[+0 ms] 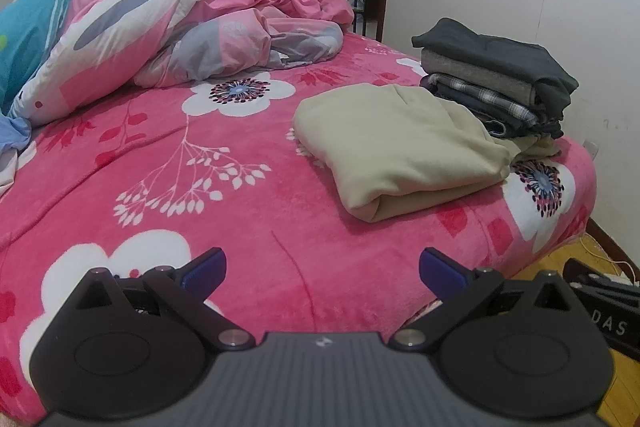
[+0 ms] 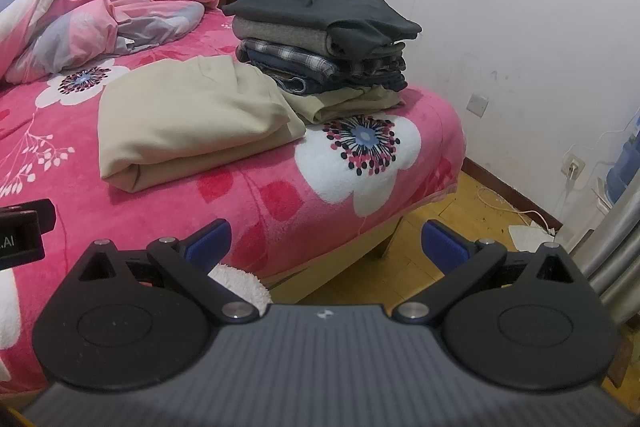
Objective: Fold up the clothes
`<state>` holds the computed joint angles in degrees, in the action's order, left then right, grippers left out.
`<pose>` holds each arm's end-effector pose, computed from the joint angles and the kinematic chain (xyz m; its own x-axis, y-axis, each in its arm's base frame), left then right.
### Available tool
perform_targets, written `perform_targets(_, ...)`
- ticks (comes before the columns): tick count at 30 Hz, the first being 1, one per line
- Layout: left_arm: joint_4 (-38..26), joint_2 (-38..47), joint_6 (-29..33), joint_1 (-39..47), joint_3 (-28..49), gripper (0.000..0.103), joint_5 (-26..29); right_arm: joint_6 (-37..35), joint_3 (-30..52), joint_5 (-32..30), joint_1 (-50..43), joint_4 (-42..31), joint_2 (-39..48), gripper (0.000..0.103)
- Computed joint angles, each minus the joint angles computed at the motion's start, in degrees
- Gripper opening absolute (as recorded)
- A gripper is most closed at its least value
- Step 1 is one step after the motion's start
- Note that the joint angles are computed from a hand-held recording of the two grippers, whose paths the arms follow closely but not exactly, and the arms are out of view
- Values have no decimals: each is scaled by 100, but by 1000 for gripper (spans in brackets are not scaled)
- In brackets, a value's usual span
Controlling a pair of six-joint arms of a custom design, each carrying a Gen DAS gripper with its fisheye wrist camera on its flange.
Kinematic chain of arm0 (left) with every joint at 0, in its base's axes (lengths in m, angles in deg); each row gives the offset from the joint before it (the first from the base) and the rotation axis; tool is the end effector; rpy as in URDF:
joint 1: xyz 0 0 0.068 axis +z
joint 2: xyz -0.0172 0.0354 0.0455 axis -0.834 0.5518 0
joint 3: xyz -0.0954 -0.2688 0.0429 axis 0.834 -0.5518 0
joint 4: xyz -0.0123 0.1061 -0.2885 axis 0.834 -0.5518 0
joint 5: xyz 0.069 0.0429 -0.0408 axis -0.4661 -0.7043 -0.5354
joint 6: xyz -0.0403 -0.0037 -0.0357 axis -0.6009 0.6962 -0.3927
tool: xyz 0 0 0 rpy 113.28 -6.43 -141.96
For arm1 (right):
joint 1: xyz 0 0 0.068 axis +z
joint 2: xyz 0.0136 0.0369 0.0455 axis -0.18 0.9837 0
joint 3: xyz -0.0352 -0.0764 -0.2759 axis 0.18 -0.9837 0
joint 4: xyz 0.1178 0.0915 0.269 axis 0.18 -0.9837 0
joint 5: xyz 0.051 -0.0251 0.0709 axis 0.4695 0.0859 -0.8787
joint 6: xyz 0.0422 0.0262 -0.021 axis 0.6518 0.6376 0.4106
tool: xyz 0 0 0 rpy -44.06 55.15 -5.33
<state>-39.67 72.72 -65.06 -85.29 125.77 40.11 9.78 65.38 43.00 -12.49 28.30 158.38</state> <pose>0.3002 -0.1495 0.2078 -0.6449 -0.0493 -0.7626 -0.0406 0.9987 -0.0302 0.3123 -0.0192 0.1774 -0.5921 0.0121 -0.8058 0.2026 0.9700 -0.1343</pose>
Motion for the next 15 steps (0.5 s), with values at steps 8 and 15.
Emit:
perform_targets(8, 4, 13, -29, -26, -7, 103, -48, 4, -14, -6, 10, 0, -5, 102)
perform_targets(15, 14, 9, -45, -24, -17, 103, -55, 16, -41, 9, 32, -9, -30, 102)
